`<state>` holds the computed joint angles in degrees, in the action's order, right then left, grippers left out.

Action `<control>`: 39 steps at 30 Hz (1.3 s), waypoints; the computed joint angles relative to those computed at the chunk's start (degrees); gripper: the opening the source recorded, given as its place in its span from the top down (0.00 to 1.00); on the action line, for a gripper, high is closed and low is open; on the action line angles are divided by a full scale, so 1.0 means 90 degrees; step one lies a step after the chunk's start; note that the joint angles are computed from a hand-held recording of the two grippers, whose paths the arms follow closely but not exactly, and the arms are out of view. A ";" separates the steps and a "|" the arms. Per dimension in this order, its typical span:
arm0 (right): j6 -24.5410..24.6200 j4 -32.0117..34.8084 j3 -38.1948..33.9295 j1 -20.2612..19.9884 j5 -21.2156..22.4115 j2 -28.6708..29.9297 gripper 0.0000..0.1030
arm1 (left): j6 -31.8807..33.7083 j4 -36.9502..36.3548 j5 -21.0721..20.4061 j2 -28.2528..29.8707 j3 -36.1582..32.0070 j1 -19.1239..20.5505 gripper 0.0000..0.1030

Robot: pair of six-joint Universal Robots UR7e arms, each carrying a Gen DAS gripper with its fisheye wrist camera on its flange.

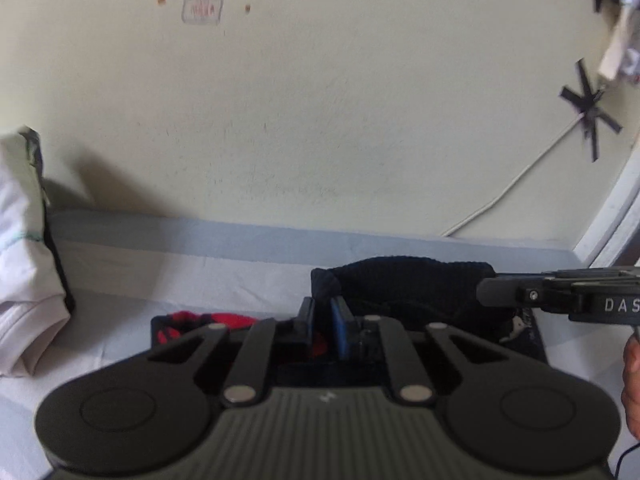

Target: Fold small clothes

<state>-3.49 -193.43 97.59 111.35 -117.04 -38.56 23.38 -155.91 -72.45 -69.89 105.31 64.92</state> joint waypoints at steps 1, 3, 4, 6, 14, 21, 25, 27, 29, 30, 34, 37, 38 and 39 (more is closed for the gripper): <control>-0.0094 -0.0185 0.0198 0.0154 -0.0042 -0.0099 0.88 | 0.0125 -0.0149 -0.0135 -0.0368 0.0332 -0.0039 0.91; -0.0333 -0.0612 0.0647 0.0506 -0.0188 -0.0292 0.88 | 0.0313 -0.0237 -0.0388 -0.1149 0.0923 -0.0086 0.91; -0.0420 -0.0831 0.0910 0.0693 -0.0280 -0.0384 0.88 | 0.0366 -0.0186 -0.0480 -0.1502 0.1149 -0.0095 0.91; -0.0505 -0.1243 0.1381 0.1008 -0.0509 -0.0495 0.88 | 0.0447 0.0125 -0.0751 -0.2311 0.1588 -0.0085 0.91; 0.0685 -0.2546 0.3029 0.1646 -0.0988 -0.0118 0.97 | 0.0248 0.1828 -0.0862 -0.4257 0.2441 0.0246 0.96; 0.1348 -0.3203 0.3054 0.1874 -0.1726 0.0249 0.90 | 0.0046 0.1854 -0.0816 -0.4019 0.1909 0.0510 0.77; 0.0559 -0.3449 0.2564 0.1761 -0.1883 0.0078 0.38 | 0.0232 0.1195 -0.0659 -0.3293 0.1457 0.0206 0.43; -0.0008 -0.3423 0.2245 0.1532 -0.1724 0.0013 0.30 | 0.0391 0.0886 -0.0369 -0.2669 0.1170 0.0016 0.39; -0.0374 -0.2994 0.1910 0.1203 -0.1514 -0.0147 0.28 | 0.0350 0.0833 -0.0167 -0.1963 0.0738 -0.0051 0.38; -0.0379 -0.2660 0.1684 0.1043 -0.1445 -0.0179 0.25 | 0.0278 0.0885 -0.0073 -0.1539 0.0470 -0.0062 0.33; -0.0270 -0.1290 0.0647 0.0354 -0.1164 -0.0061 0.23 | 0.0104 0.0919 0.0349 -0.0178 -0.0395 -0.0038 0.16; -0.0064 -0.0373 0.0001 -0.0096 -0.0928 0.0125 0.23 | 0.0101 0.0960 0.0788 0.0675 -0.0935 -0.0008 0.13; 0.0006 -0.0066 -0.0187 -0.0238 -0.0843 0.0186 0.23 | 0.0074 0.1036 0.0869 0.0878 -0.1089 0.0012 0.13; 0.0120 0.0229 -0.0360 -0.0347 -0.0741 0.0249 0.23 | 0.0041 0.1154 0.0906 0.1075 -0.1256 0.0056 0.15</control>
